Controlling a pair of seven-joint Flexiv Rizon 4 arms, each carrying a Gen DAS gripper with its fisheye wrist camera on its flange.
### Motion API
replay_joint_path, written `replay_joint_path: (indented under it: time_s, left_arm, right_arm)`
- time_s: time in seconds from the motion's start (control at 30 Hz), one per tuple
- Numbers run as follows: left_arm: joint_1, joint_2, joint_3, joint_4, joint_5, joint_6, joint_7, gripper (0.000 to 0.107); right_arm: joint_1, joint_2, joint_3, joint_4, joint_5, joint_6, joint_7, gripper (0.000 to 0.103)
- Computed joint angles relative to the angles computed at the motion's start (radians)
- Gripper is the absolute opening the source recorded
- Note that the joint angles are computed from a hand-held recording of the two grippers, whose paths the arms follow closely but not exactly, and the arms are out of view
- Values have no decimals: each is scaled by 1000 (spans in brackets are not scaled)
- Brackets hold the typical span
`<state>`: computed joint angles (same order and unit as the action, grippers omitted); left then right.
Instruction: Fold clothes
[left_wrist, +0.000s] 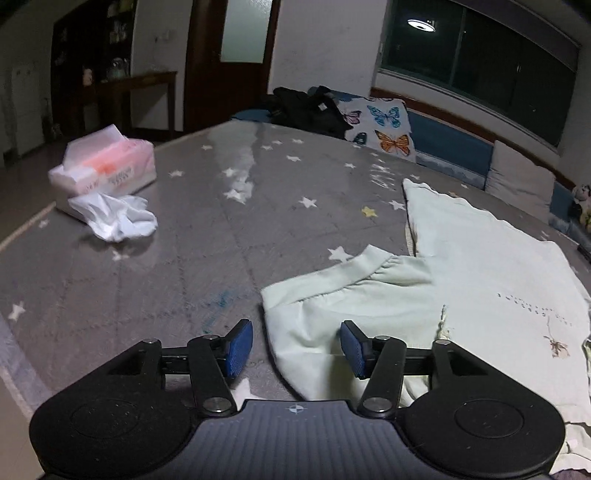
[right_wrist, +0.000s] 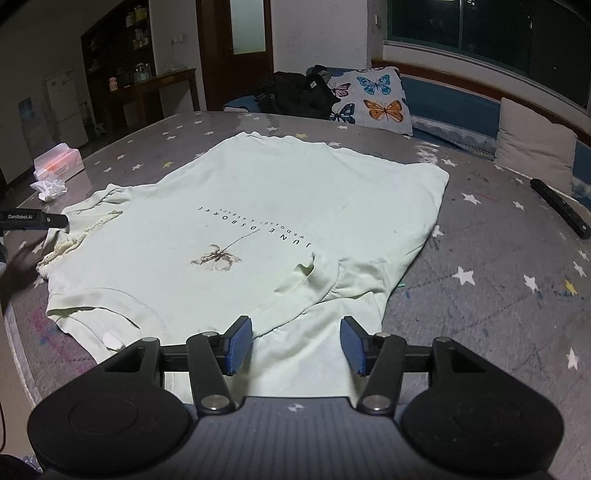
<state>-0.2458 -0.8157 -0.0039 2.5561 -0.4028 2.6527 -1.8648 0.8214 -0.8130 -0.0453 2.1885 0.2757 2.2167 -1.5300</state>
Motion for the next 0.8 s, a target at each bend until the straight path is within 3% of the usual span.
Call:
replay_joint_path:
  time_s: [0.07,0.13,0.2,0.3,0.43,0.53,0.7,0.8]
  left_arm:
    - [-3,-12,5,-13,2,6,10,45]
    - [23,-16,2,-14,41,17,2,21]
    - [41,-19,0,-15,72,32,-7,9]
    - [54,-26,4,-9,128,97,-11,5]
    - [70,-39,1,-12,267,251,21,4]
    - [90,-44,-30,-35,370,272,68,4]
    - [106,-65,-90,-95,511,193,156,4]
    - [114,-63,-118,-111,567,99,204,5]
  right_arm:
    - [0,-1,0,-1,4,0,3,55]
    - [1,-1,0,-1,7,0,4,55]
    - [5,-3,-3,-3,11,-1,6,55]
    - [9,-5,-5,-6,14,-1,7,55]
    - [9,-5,-6,-7,15,-2,8,55]
    - [7,-7,-5,-11,14,-4,12,55]
    - [2,-8,0,-12,9,1,16,55]
    - [-6,-11,5,-12,4,4,19,55]
